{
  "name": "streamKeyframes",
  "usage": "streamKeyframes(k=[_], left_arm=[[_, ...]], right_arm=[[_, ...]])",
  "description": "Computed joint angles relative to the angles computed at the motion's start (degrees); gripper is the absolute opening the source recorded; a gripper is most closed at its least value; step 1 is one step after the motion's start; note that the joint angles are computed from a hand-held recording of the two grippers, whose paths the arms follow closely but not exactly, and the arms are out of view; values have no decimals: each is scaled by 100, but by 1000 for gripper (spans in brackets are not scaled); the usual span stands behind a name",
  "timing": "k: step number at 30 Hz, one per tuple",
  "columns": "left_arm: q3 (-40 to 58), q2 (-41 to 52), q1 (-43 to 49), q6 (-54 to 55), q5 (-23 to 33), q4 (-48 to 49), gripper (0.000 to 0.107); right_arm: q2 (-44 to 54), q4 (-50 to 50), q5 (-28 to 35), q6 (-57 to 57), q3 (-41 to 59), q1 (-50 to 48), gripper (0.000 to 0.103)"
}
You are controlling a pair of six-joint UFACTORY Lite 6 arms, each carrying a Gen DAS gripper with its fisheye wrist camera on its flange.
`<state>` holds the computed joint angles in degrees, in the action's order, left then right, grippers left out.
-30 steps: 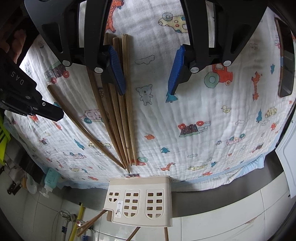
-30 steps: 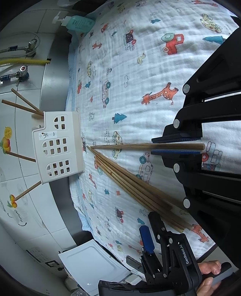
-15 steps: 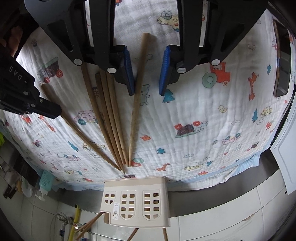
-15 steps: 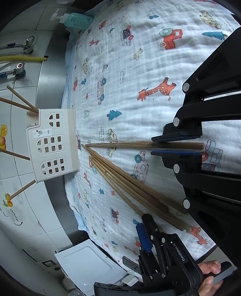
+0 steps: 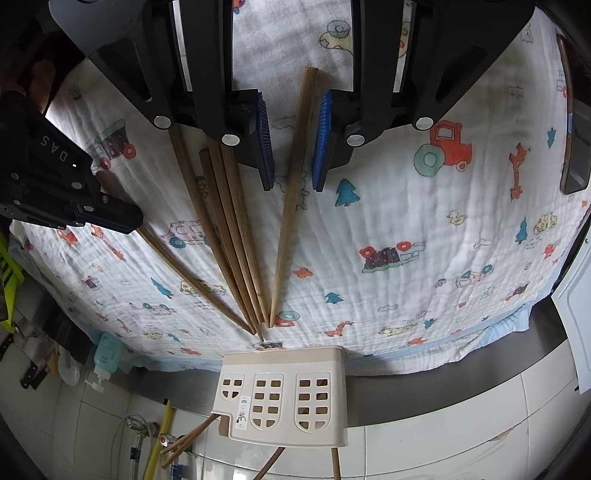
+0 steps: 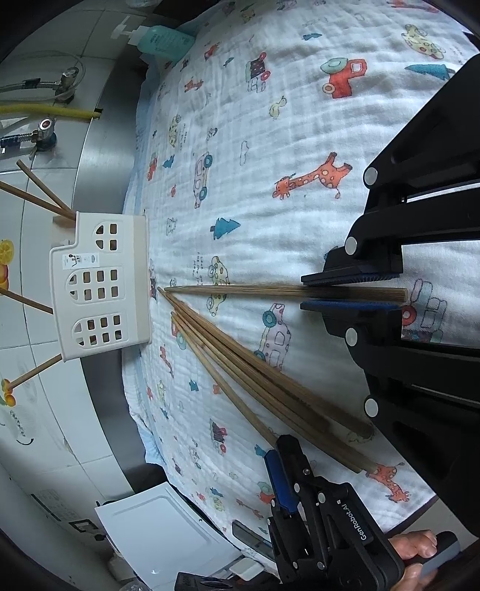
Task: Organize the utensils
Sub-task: 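Close the left tool on a wooden chopstick from the pile, then lift both held chopsticks up to the white holder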
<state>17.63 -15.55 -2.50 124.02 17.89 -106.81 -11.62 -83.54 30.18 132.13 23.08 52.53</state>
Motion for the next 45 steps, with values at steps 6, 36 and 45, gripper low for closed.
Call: streamKeyframes(k=[6, 36, 45], left_arm=[[155, -103, 150, -791, 107, 870, 6], [2759, 109, 650, -3514, 1629, 3202, 6], [4012, 870, 188, -4278, 1347, 3827, 6]], right_arm=[[-301, 379, 198, -324, -16, 160, 7], [-909, 4162, -253, -8063, 3415, -2480, 7], [558, 6326, 127, -11015, 6103, -3703, 7]])
